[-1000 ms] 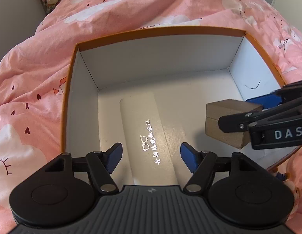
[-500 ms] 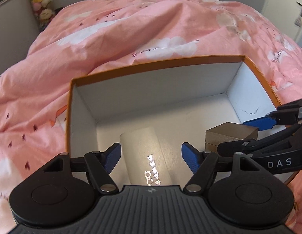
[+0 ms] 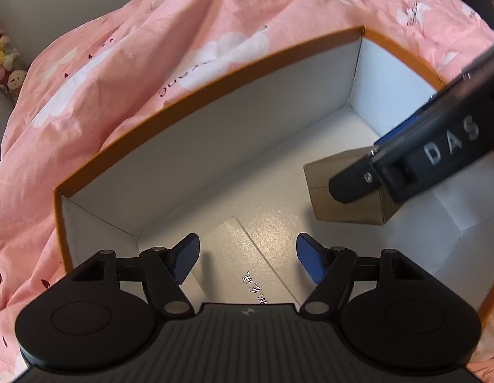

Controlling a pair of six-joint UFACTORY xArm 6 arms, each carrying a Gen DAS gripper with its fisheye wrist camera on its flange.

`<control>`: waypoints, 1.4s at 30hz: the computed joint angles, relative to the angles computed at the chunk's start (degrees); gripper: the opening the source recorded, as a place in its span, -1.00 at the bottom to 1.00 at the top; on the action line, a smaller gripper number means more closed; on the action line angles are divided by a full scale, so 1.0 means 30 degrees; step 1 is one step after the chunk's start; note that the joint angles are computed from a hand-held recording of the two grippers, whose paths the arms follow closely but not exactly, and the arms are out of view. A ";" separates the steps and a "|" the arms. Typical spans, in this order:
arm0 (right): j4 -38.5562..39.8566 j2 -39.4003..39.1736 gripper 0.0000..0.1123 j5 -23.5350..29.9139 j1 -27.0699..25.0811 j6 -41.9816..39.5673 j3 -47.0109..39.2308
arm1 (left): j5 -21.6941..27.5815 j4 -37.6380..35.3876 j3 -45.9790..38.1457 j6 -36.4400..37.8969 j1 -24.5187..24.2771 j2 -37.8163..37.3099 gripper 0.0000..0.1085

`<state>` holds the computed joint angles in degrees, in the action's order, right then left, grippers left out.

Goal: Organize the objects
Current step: 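Lower the glasses case into the orange box with the left tool while the right tool lowers the cube, then open the left tool to release the glasses case while the right tool sets the cube in a box corner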

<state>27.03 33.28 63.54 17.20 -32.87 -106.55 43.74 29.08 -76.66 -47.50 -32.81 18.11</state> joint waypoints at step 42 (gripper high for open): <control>0.3935 0.7396 0.19 0.3420 0.1463 0.4297 -1.0187 | -0.0259 -0.2438 0.3278 0.0072 0.1570 -0.2446 -0.27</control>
